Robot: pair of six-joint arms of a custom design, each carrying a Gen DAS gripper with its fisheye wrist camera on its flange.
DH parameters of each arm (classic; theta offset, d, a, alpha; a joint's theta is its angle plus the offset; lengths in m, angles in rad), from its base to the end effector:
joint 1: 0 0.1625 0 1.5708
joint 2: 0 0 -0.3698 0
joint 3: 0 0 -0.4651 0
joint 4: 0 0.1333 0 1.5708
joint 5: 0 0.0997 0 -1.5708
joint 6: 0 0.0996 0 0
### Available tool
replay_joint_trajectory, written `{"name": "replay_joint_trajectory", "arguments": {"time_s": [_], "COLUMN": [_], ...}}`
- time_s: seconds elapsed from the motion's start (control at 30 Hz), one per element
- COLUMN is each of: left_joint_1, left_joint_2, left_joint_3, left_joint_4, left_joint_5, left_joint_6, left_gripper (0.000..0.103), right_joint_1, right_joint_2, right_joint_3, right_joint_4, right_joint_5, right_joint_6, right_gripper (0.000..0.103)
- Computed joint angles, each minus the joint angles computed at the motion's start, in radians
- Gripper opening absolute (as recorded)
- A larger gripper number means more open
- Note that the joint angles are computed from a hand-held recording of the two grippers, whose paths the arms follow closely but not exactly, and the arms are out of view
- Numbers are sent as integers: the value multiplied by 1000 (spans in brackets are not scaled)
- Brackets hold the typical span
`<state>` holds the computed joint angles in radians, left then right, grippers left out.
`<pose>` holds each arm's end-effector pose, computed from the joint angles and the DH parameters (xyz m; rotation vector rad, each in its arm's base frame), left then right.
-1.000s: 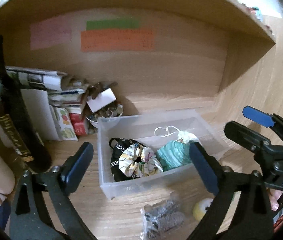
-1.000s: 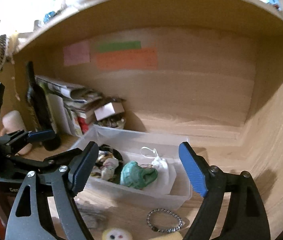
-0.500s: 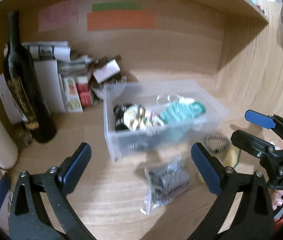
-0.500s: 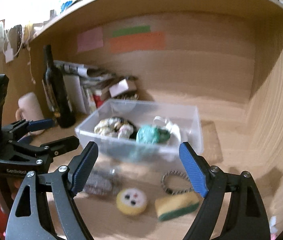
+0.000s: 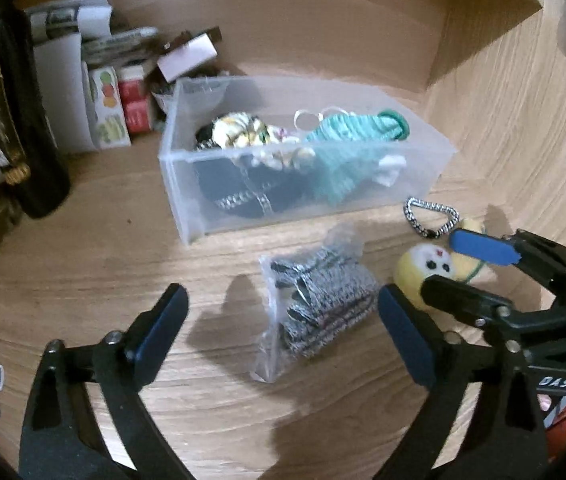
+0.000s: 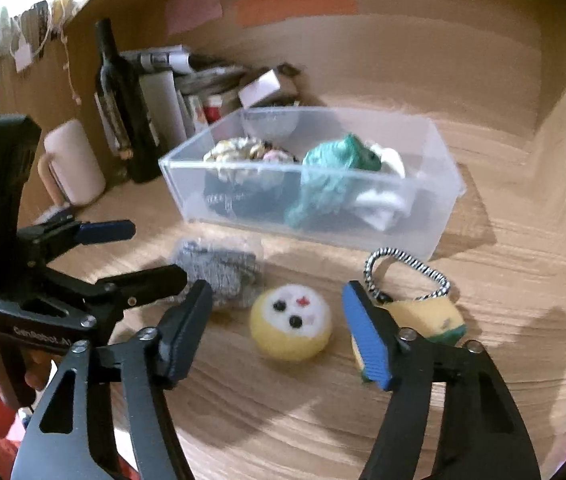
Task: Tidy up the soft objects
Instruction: 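Grasp the grey knit bag with the left tool while the right grasps the yellow ball, then drop the grey bag and yellow ball into the clear box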
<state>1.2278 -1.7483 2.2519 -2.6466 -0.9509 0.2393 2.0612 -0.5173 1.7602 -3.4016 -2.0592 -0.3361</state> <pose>0.0220 -0.5067 0.2879 0.4825 2.4149 -0.7610 0.3603 -0.4911 -0.1128 0.8590 -2.4443 0.8294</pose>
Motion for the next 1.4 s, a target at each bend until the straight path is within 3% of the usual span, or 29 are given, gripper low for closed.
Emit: {"name": "replay_joint_trajectory", "arguments": {"time_s": [0.17,0.3,0.47,0.63,0.8,1.07,1.4], "left_joint_1": [12,20,25,19,7,-46,-95], "left_joint_2": [27,46,48,31,-6,-45,16], "left_joint_3": [-19,-28,-31,-14,7,17,-55], "left_joint_4": [55,71,84,52,16,-100,-252], "left_joint_5": [-25,-51,-82,-87,-84,-77,-71], "left_joint_6": [-30,-35,-27,-7,16,63,130], "left_gripper": [78,68,45,33,31,31,31], "right_joint_1": [4,4,3,7,8,38,62], "right_joint_2": [4,7,6,13,6,-7,-7], "right_joint_3": [-16,-30,-27,-25,-15,-22,-74], "right_joint_4": [65,124,113,62,12,-98,-236], "right_joint_5": [-24,-43,-50,-63,-51,-59,-87], "right_joint_6": [5,31,35,26,25,-43,-128], "right_gripper": [54,44,42,41,40,41,41]}}
